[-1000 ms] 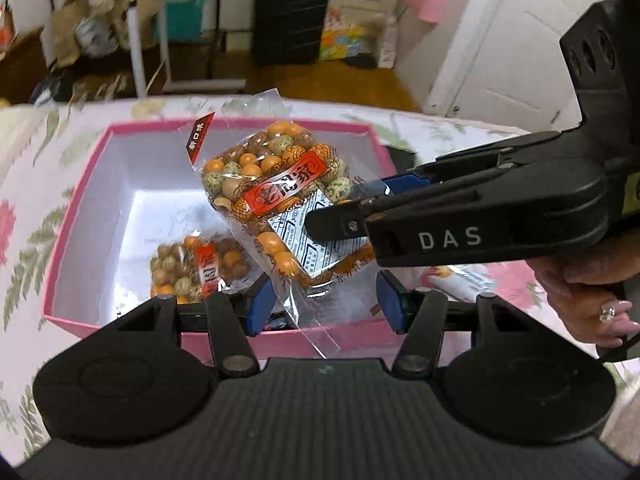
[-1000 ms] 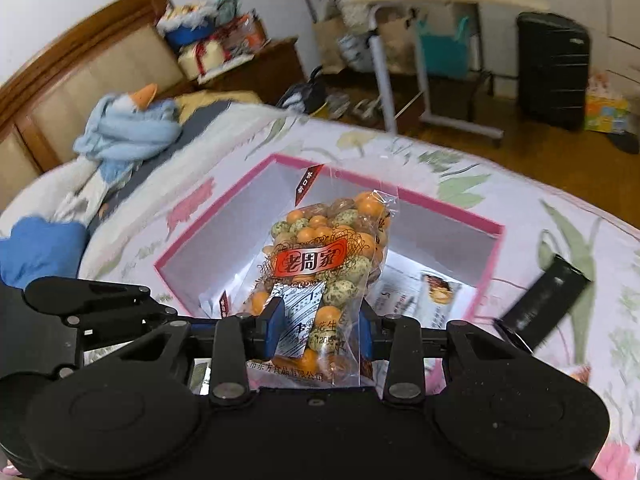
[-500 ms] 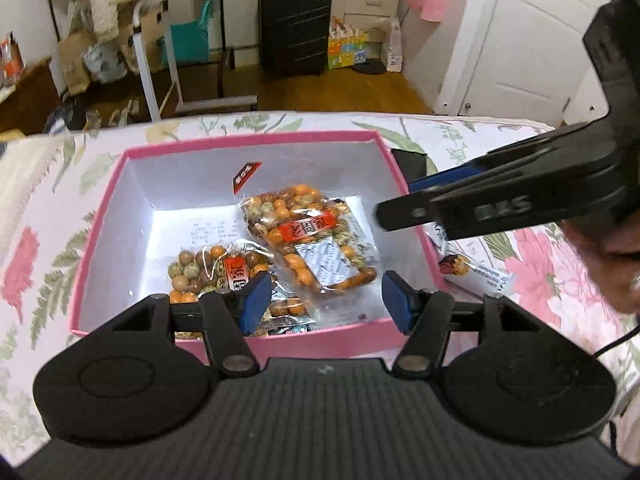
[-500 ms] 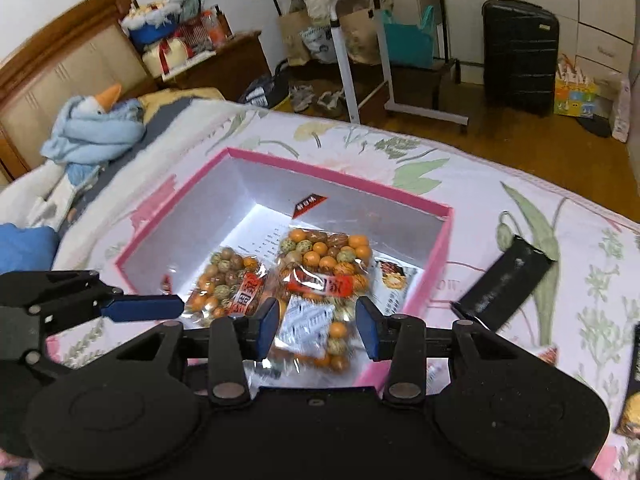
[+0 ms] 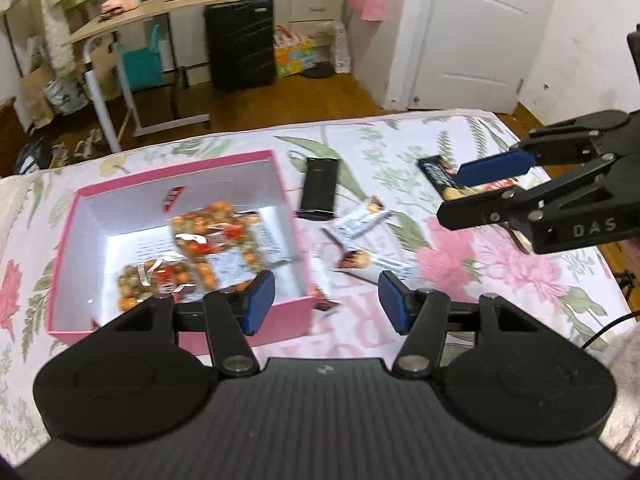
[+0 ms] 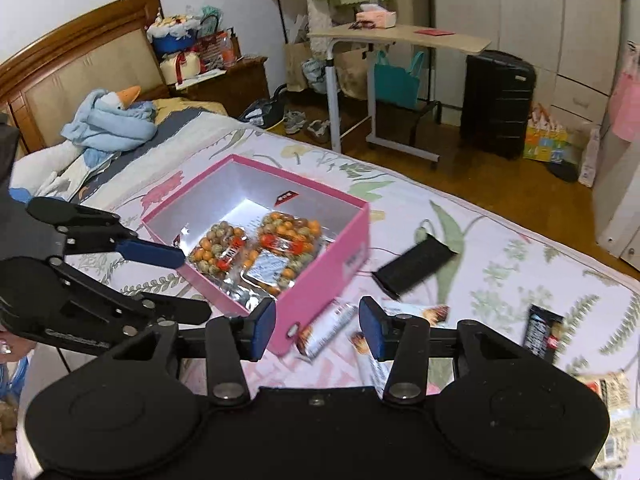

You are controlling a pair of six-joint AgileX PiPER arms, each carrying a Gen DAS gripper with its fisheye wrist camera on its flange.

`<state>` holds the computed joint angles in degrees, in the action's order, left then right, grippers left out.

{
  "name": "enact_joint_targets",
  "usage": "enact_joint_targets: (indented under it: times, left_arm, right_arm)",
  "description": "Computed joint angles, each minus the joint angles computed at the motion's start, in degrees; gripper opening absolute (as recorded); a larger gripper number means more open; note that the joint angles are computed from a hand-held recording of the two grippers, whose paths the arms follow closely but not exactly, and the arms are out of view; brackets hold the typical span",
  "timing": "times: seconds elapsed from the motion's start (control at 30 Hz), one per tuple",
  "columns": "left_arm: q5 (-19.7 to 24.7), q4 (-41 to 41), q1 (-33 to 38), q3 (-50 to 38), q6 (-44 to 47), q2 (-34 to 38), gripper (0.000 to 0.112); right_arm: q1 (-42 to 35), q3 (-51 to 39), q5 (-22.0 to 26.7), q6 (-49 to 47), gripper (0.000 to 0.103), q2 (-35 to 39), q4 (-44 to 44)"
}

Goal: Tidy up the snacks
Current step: 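Move the left gripper to one white wafer bar while the right approaches another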

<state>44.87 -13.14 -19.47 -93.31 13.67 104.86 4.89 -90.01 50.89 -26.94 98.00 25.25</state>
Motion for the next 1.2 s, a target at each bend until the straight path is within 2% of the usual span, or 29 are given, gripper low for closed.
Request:
enact_joint_targets:
  times: [0.13, 0.23, 0.43, 0.53, 0.63, 0.73, 0.83, 0.93, 1.03, 1.2]
  left_arm:
    - [-0.4, 0.38, -3.56, -0.98, -2.26, 2.35, 0.04]
    - [0.29, 2.06, -6.06, -3.94, -5.69, 6.04, 0.038]
    - [0.42, 21.09, -13.58, -9.4, -22.72, 14.16, 0.027]
    - [-2.29, 26.71, -15.37, -7.6, -28.34, 15.51, 0.027]
    - [-6.49, 30.43, -16.24, -4.56, -34.75, 16.44, 0.027]
    - [-9.36, 41.4, -17.75, -1.87, -44.71, 17.76, 0.027]
    - [-6.75, 47.47, -18.89, -2.54, -48.4, 20.14, 0.027]
    - [-6.86, 49.12, -19.21, -2.21, -48.54, 21.22, 0.027]
    - [-7.23, 54.76, -20.27, -1.62, -52.9, 22.29, 0.029]
    - [-5.1, 62.37, -21.57, -2.85, -60.83, 25.15, 0.029]
  right_arm:
    - [-3.48, 7.62, -4.55, -7.77, 0.058, -4.1, 4.4]
    - [-6.28, 13.61, -9.42, -15.96, 0.059, -6.01, 9.64]
    - [-12.31, 17.57, -9.95, -28.92, 0.059, -1.79, 18.58]
    - [-14.36, 17.5, -7.42, -33.09, 0.059, 2.17, 20.67]
    - [-14.3, 18.07, -6.91, -37.46, 0.059, 4.73, 20.55]
    - [-13.02, 19.21, -8.44, -42.0, 0.059, 6.75, 21.76]
    - [-11.09, 20.94, -11.87, -46.43, 0.059, 8.96, 23.99]
    - [-9.44, 23.12, -16.22, -49.6, 0.059, 10.26, 26.42]
    - [-9.16, 24.48, -18.97, -52.95, 0.059, 10.96, 31.16]
    - [-9.63, 22.89, -18.93, -55.25, 0.061, 13.95, 37.44]
